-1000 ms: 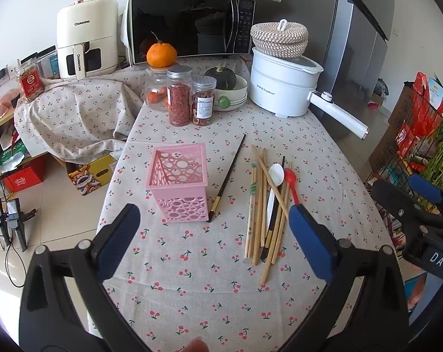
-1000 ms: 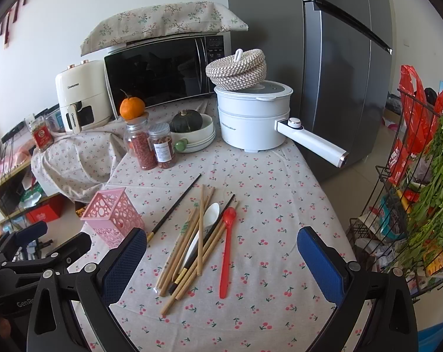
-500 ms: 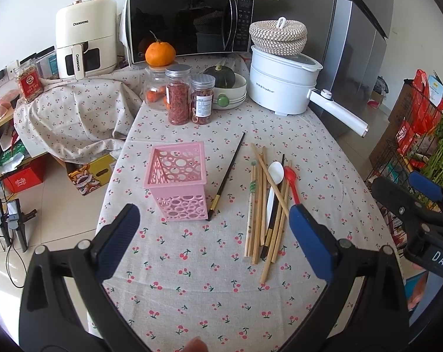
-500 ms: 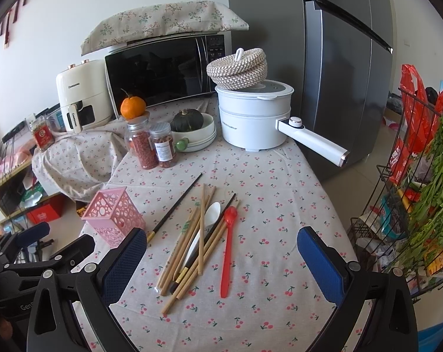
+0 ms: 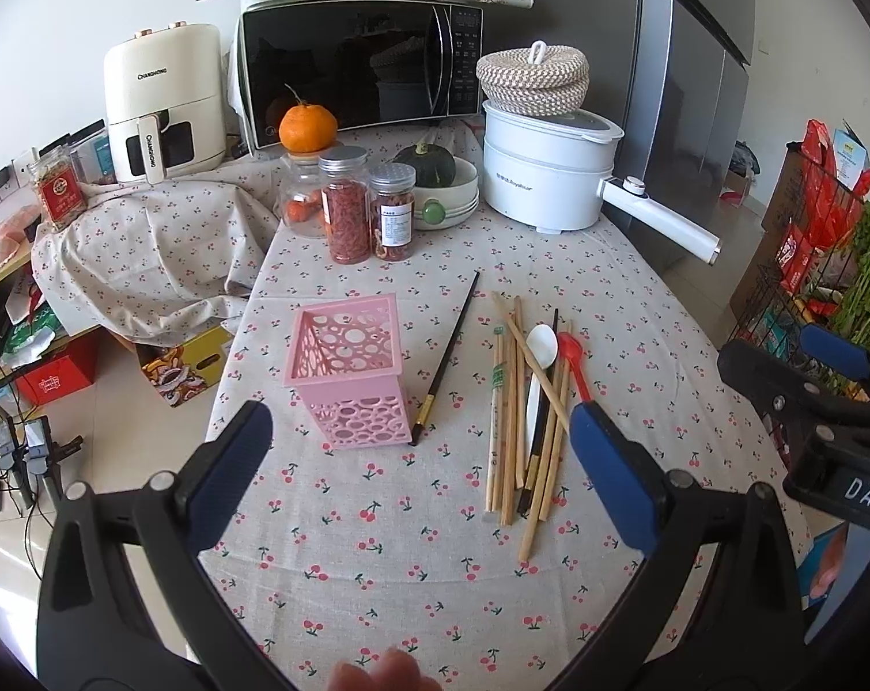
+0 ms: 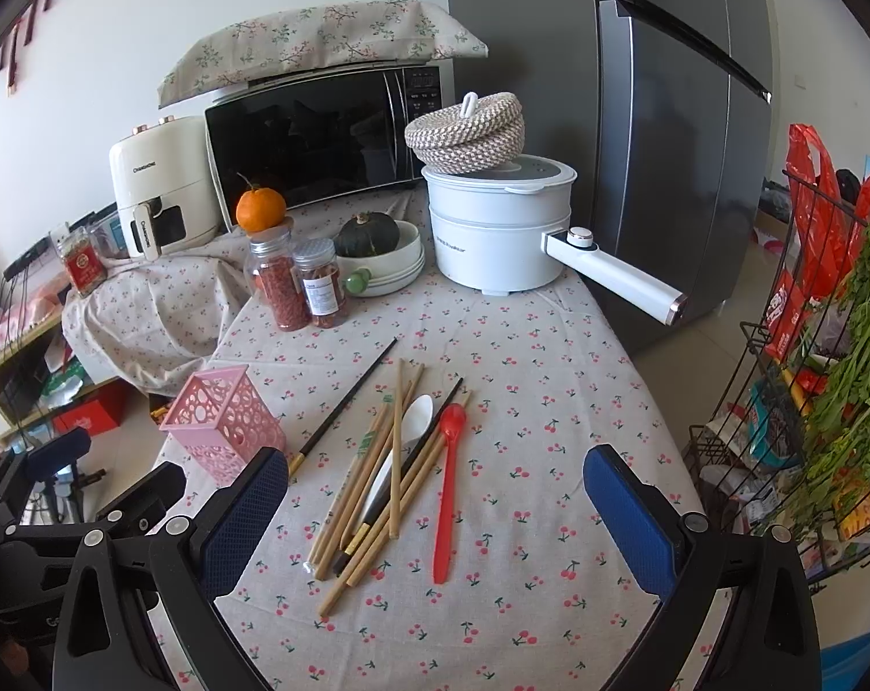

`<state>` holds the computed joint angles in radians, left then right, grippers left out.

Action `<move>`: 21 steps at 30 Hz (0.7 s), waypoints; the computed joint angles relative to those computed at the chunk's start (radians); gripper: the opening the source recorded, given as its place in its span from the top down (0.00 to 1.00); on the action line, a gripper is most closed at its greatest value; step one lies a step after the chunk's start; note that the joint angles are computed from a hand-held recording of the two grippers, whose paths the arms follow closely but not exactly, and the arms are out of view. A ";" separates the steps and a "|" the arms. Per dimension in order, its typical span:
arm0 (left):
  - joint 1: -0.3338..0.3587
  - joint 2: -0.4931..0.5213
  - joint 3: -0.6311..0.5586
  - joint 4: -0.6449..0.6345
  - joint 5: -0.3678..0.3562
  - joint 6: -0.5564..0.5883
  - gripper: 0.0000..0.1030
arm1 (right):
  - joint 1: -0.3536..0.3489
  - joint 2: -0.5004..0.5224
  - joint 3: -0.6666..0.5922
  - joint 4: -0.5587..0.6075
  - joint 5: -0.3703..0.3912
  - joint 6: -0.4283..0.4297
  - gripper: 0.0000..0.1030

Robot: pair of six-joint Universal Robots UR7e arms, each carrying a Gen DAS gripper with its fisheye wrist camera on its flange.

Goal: Organize utensils

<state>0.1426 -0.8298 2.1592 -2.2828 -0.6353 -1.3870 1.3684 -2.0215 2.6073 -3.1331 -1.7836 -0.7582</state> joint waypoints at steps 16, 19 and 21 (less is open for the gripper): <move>-0.007 0.003 -0.001 0.006 0.006 -0.015 0.00 | -0.011 0.001 0.007 -0.003 0.007 -0.003 0.00; -0.007 0.003 -0.001 0.009 0.006 -0.017 0.01 | -0.008 0.001 0.003 0.002 0.003 -0.002 0.00; -0.008 0.003 -0.001 0.008 0.005 -0.017 0.01 | -0.008 0.000 0.003 0.003 0.003 -0.002 0.00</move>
